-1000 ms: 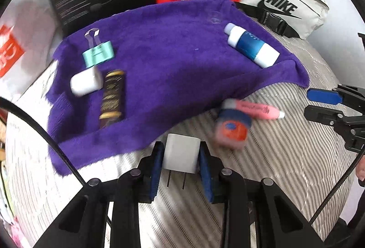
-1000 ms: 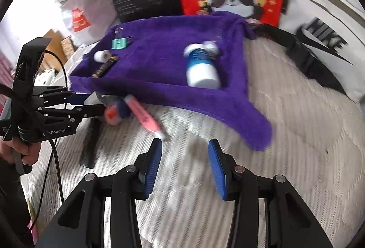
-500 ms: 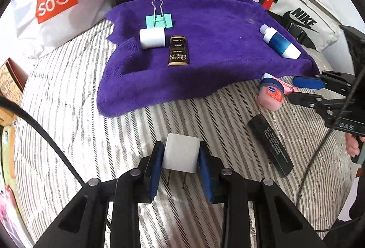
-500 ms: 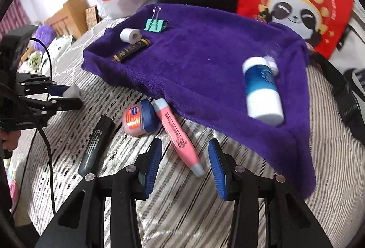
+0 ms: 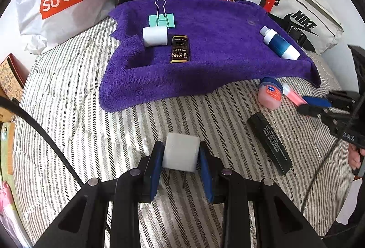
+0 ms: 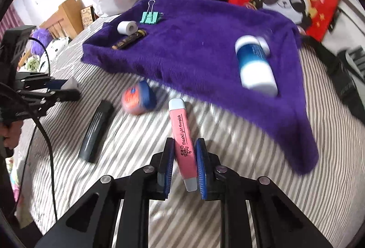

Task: Organize rigid objects
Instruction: 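Grasp the pink highlighter with the right gripper while the left gripper lifts the plug, then carry the highlighter over the towel with the right gripper while the left gripper holds the plug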

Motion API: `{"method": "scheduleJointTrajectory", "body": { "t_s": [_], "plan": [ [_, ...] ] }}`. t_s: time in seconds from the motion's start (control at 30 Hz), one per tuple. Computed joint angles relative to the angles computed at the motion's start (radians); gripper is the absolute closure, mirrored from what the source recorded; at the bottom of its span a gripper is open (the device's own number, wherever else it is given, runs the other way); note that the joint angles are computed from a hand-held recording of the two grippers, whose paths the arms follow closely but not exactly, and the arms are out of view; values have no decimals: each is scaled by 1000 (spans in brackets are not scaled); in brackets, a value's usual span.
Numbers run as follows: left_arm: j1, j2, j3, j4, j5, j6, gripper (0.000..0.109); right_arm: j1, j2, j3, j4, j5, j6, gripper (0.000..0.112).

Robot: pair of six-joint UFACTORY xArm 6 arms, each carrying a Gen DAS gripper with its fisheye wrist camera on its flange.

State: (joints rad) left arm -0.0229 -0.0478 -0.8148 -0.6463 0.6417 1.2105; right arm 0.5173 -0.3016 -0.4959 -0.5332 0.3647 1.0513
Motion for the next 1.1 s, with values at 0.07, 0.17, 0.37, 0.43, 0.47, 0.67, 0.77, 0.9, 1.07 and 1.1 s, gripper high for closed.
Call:
{"method": "scheduleJointTrajectory", "body": {
  "t_s": [0.07,0.17,0.37,0.43,0.47,0.67,0.77,0.9,1.07,1.1],
  "plan": [
    [2,-7,8,-5,-3,2,79,22,-18,12,4,14,5,93],
    [3,-16,17,-5,-4,-2,79,39,-10,-5,-8,45,11,88],
    [-2,-21,27,-4,-27,-19,81,42,28,-46,-49,78,5,94],
    [1,-20,25,-6,-21,-23,81,47,21,-44,-32,89,-9,94],
    [1,-18,23,-4,-20,-29,81,51,16,-43,-19,97,-14,94],
    [-21,-15,31,-45,-65,-25,82,59,18,-43,-76,102,74,94],
    [-5,-8,13,-44,-26,-47,82,46,9,-29,-45,76,58,95],
    [6,-41,30,-38,-22,-45,82,46,-30,-12,-55,79,80,95],
    [17,-70,29,-50,4,-52,82,29,-88,2,-63,79,89,95],
    [17,-72,27,-54,6,-52,82,24,-98,3,-69,80,93,95]
  ]
}}
